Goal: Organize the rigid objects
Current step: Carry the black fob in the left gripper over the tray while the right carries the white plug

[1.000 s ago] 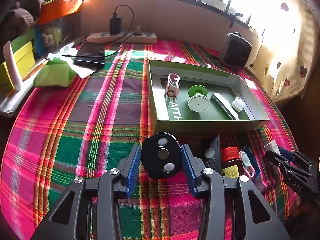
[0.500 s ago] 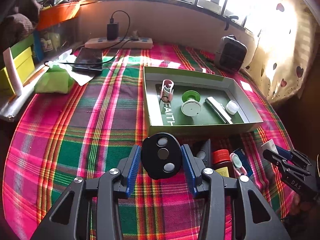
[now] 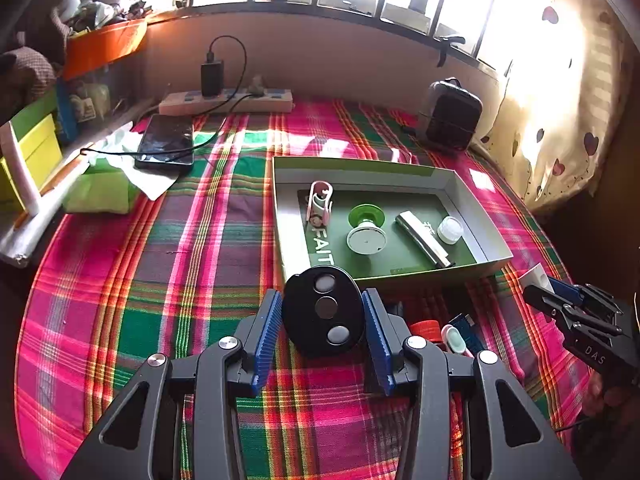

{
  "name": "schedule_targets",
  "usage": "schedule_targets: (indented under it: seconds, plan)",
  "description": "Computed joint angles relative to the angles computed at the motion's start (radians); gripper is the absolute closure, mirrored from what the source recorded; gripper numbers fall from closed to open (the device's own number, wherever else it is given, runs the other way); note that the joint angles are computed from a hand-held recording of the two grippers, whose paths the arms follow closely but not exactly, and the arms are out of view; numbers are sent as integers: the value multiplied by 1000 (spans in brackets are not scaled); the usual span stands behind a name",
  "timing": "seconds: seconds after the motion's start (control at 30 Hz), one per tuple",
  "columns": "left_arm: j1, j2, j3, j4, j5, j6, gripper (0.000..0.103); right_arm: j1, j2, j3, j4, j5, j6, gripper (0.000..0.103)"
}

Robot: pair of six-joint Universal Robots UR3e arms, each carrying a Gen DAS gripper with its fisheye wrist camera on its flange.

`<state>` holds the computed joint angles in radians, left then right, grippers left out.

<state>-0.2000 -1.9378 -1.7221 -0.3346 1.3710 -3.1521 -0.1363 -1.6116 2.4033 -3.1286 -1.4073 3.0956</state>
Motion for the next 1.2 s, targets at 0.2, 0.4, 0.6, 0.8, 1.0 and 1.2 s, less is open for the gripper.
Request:
schedule_targets:
  seconds: [0.2, 0.4, 0.6, 0.8, 1.0, 1.2]
  plan:
    - [2, -23, 58, -27, -5, 2, 63, -8, 14, -60, 39, 13, -15, 68]
    - [-1, -57, 116, -48, -9, 1, 63, -3, 41, -139, 80, 8, -35, 68]
    - [-11, -96, 176, -72, -9, 2, 63, 0, 93, -240, 122, 15, -53, 68]
    - [-17, -140, 239, -100, -4, 2, 63, 2, 169, -360, 186, 32, -76, 68]
    - [-22, -193, 314, -134, -1, 3, 63, -10, 263, -476, 241, 74, -96, 68]
    - [-25, -240, 377, -166, 5, 2, 63, -16, 363, -603, 312, 100, -116, 68]
